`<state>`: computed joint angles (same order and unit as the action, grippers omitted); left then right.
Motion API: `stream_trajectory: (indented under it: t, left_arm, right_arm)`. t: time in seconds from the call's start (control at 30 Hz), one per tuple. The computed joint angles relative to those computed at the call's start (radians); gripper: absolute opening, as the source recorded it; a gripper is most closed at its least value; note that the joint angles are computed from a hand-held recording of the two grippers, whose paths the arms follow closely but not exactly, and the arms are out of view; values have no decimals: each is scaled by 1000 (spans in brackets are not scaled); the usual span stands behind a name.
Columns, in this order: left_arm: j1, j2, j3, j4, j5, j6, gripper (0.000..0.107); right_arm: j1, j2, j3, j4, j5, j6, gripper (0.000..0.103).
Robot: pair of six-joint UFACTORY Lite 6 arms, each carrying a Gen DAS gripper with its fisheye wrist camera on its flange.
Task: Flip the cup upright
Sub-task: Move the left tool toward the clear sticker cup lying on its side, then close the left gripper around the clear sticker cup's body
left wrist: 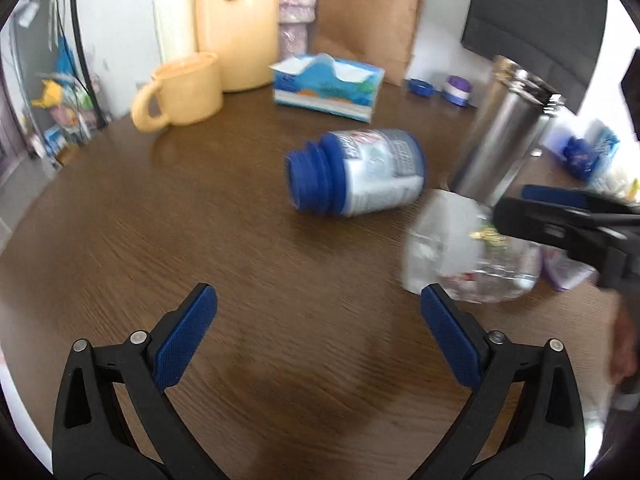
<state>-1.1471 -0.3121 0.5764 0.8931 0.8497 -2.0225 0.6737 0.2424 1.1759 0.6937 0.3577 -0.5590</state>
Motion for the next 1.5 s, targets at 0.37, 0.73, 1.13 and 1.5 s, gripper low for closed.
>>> stream_trajectory:
  t: [0.37, 0.73, 1.13, 1.5]
  left_arm:
    - [116, 80, -8, 418, -451, -372, 82]
    - [283, 236, 143, 261, -551, 83, 59]
    - [230, 202, 161, 341, -398, -46, 57]
    - [224, 210, 154, 536, -265, -235, 58]
  right_arm:
    - [-98, -49, -152, 473, 147, -278, 41]
    - [-63, -80, -66, 130, 131, -27, 46]
    - [-58, 103, 346, -318, 265, -53, 62]
    - [-161, 134, 327, 123, 302, -471, 63]
